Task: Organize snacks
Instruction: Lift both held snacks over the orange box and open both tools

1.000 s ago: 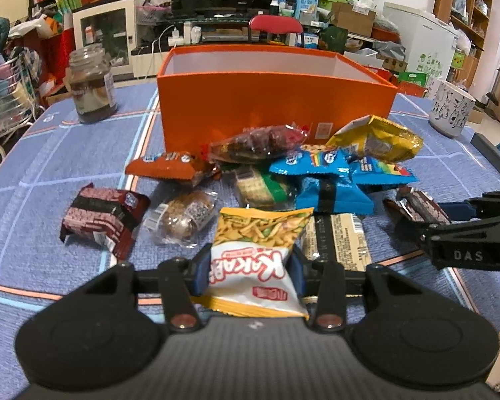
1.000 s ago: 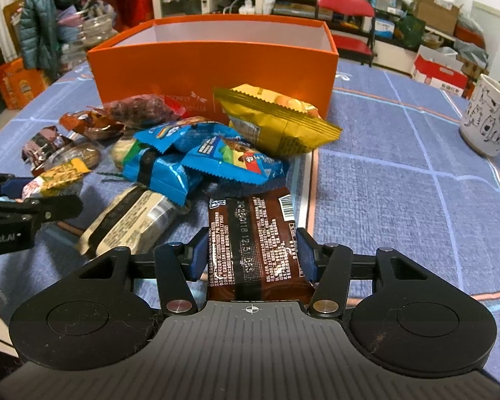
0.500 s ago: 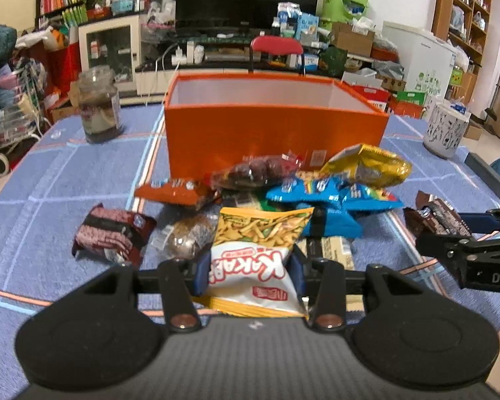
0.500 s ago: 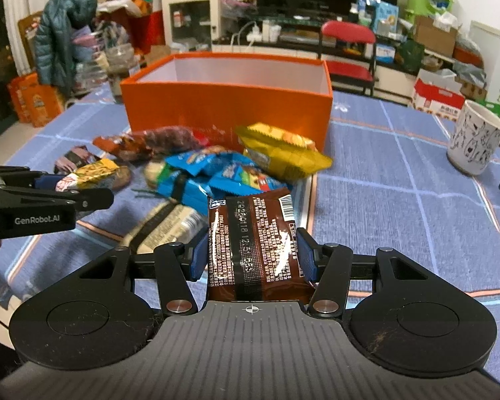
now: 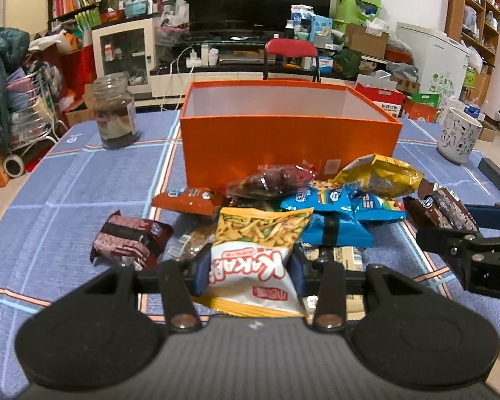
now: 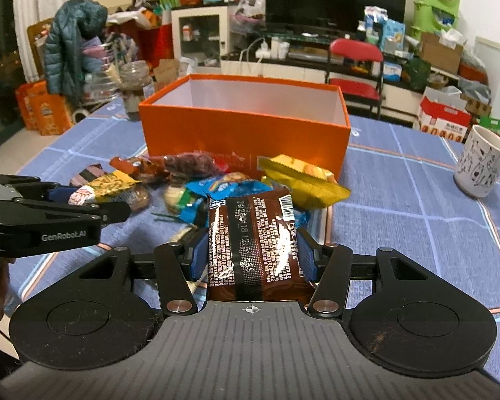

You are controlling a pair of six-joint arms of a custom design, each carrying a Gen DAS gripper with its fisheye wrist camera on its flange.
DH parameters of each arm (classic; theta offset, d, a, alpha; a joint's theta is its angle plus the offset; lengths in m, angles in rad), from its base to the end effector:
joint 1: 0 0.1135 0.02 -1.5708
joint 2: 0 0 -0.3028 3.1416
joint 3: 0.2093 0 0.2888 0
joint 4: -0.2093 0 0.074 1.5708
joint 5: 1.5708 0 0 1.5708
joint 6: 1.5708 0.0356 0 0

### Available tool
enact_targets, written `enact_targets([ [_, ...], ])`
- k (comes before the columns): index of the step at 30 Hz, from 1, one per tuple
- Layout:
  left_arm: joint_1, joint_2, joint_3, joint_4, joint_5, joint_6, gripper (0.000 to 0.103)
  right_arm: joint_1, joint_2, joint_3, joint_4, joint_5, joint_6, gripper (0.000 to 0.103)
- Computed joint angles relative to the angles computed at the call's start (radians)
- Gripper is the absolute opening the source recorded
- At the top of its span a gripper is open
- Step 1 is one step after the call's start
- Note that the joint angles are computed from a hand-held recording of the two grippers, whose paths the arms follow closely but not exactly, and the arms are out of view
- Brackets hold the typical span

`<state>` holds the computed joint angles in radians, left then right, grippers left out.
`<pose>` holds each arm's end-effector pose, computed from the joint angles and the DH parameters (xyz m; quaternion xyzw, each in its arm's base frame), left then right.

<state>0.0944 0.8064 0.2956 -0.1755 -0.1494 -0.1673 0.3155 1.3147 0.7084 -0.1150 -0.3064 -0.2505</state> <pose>0.1694 0.0214 0.1771 -0.1493 0.8894 0.0519 0.4290 0.2730 0.1004 0.2235 -0.3118 0.8471 0.1522 0.4025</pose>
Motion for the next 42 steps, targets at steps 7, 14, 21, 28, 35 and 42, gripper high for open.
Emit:
enact_targets([
  [7,-0.016,-0.046,0.022,-0.039,-0.044,-0.025,0.042,0.014,-0.027,0.0,0.023,0.009,0.033,0.04],
  [14,-0.019,-0.051,0.055,-0.067,-0.059,-0.019,0.042,0.023,-0.028,0.023,0.038,0.011,0.069,0.04],
  [21,0.01,-0.036,0.078,-0.083,-0.049,-0.005,0.042,0.014,0.003,0.063,0.041,0.008,0.095,0.04],
  [28,-0.003,-0.006,0.1,-0.079,-0.06,-0.004,0.042,0.012,0.007,0.067,0.037,0.007,0.098,0.04],
  [35,-0.024,0.014,0.139,-0.087,-0.089,0.005,0.042,0.015,-0.001,0.069,0.038,0.002,0.105,0.04],
  [42,-0.022,0.068,0.19,-0.08,-0.094,0.01,0.042,0.023,0.013,0.104,0.047,0.02,0.103,0.04],
])
